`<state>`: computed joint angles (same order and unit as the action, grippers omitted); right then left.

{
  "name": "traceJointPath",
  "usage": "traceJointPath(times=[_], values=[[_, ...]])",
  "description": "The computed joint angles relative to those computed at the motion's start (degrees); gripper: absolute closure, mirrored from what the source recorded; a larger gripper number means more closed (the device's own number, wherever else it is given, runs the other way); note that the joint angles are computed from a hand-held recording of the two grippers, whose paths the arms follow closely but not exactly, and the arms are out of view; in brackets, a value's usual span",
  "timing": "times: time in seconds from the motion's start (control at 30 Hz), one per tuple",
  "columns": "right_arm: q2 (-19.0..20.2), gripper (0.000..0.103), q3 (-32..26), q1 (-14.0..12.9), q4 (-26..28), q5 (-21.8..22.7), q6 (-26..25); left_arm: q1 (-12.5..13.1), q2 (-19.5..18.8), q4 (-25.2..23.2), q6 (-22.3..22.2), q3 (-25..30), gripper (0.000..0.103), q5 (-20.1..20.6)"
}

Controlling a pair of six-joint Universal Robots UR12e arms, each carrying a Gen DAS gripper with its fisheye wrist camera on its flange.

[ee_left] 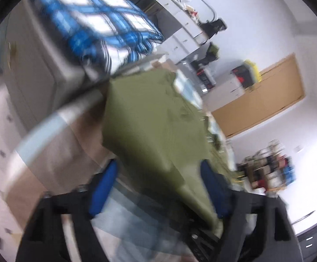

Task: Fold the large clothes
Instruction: 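Grasp the other jacket side with the left gripper and fold it inward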

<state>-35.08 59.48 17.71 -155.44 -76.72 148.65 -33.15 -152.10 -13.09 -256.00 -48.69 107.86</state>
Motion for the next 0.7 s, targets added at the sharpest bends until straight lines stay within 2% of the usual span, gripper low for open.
traceJointPath(times=[0.03, 0.1, 0.23, 0.33, 0.37, 0.4, 0.43, 0.47, 0.57, 0.63, 0.7], values=[[0.10, 0.065, -0.47, -0.26, 0.81, 1.09, 0.83, 0.13, -0.48, 1.65, 0.59, 0.25, 0.025, -1.69], [0.09, 0.068, -0.78, -0.47, 1.62, 1.99, 1.35, 0.85, -1.44, 0.34, 1.87, 2.01, 0.025, -6.39], [0.14, 0.073, -1.25, -0.68, 3.04, 3.13, 1.28, 2.22, -5.03, 0.31, -0.97, 7.39, 0.025, -11.73], [0.13, 0.074, -1.45, -0.81, 3.81, 3.67, 1.29, 2.19, -7.28, -5.33, -2.54, 12.81, 0.031, -8.07], [0.11, 0.074, -1.42, -0.83, 3.87, 3.77, 1.27, 2.06, -7.59, -6.94, -4.59, 13.61, 0.046, -6.08], [0.10, 0.074, -1.42, -0.89, 4.07, 3.97, 1.35, 1.99, -7.99, -8.69, -6.20, 14.57, 0.067, -4.41], [0.13, 0.072, -1.60, -0.96, 4.61, 4.26, 1.34, 1.97, -8.18, -9.47, -6.48, 15.04, 0.075, -3.59], [0.14, 0.065, -1.89, -1.05, 5.69, 4.79, 1.11, 1.94, -8.22, -9.38, -6.13, 15.12, 0.084, -3.19], [-0.89, 0.050, -1.59, -1.78, 9.80, 7.48, -0.78, 1.50, -7.40, -9.72, -3.00, 14.18, 0.089, -0.81], [-2.40, 0.048, -0.30, -2.98, 13.34, 11.61, -2.80, 1.33, -6.95, -9.86, -1.76, 13.45, 0.090, -0.16], [-4.35, 0.048, 1.93, -4.34, 14.68, 14.86, -3.79, 1.11, -5.80, -9.01, -0.53, 11.31, 0.090, 0.57]])
